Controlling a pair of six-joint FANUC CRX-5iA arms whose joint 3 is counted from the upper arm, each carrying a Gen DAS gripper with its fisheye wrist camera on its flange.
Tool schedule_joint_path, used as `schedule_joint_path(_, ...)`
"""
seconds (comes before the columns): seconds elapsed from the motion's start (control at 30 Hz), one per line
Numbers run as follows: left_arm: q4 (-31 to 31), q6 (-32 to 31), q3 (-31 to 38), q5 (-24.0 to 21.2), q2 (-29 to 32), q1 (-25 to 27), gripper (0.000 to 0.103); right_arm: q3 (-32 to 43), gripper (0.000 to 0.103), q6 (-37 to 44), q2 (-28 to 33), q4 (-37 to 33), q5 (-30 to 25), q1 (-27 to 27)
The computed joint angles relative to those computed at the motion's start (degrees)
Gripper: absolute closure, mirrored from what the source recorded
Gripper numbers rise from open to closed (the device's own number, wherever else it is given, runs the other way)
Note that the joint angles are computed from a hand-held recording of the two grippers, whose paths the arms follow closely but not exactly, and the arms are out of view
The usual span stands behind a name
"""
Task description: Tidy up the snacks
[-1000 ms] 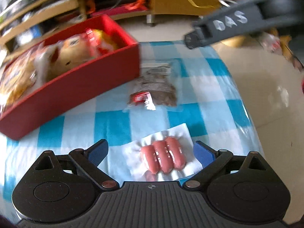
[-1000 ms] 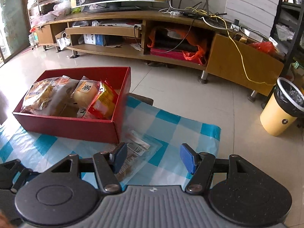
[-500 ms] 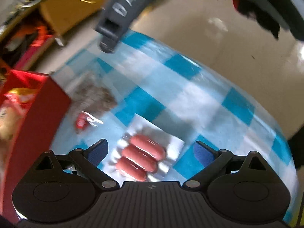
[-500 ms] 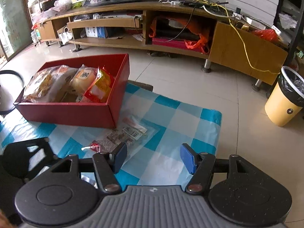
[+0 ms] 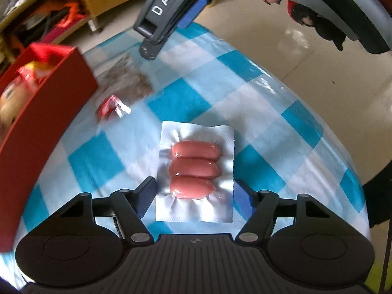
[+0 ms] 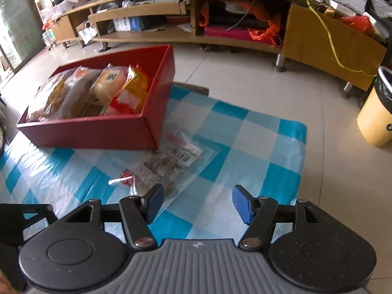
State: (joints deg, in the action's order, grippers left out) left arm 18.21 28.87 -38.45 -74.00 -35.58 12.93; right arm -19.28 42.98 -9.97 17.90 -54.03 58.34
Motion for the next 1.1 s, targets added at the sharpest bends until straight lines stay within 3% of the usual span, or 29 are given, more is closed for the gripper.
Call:
schedule_joint_path(0.13,-1.25,10.04,1.19,1.38,1.24,-1.59,0.01,0.7,0.041,-0.37,0.61,-1.17,-0.15,-0.19)
schedule_joint_path(0.23,-3.82,14.92,1.78,4.8,1.93,-5.58,0.007,1.08,0.041,0.44,0.88,-2.81,-0.04,-0.45)
schedule_joint_path(0.3,-4.85,17.93,1.7,6.06,1.61,-7.33,0.01,1.42,0.041,0.75,1.23,-3.88,-0.44,-0.79)
schedule_joint_path(0.4,-5.16,19.83,1.9,5.95,0.78,-8.1,0.027,1.73,0.041,0.08,1.75,-4.62,-0.63,-1.31)
schedule_joint_path(0.57,-6.72,24.49,2.11,4.09,-0.57,-6.96,0.028,2.79,0.041,-1.9,2.8,-6.03,0.95,-2.48)
schedule_joint_path(0.63,-5.55,24.61,1.82,2.59,-1.44,-4.37,0.028,3.87,0.033,-2.07,3.68,-7.52,2.01,-3.22)
schedule_joint_path(0.77,-2.39,21.98,0.54,-0.97,-4.77,3.02,0.028,7.36,0.031,-3.94,7.4,-10.43,2.65,-3.75)
schedule_joint_path(0.97,1.45,18.11,-0.17,-4.3,-6.06,10.32,0.028,10.28,0.016,-9.58,14.37,-0.34,-0.73,0.91)
schedule_joint_path(1.03,2.25,16.68,-0.44,-5.06,-6.41,12.19,0.028,8.03,0.01,-9.99,14.43,3.84,-0.37,2.09)
schedule_joint_path(1.1,2.87,15.73,-0.37,-6.06,-6.18,14.1,0.028,7.17,0.01,-8.96,13.34,2.78,0.09,1.75)
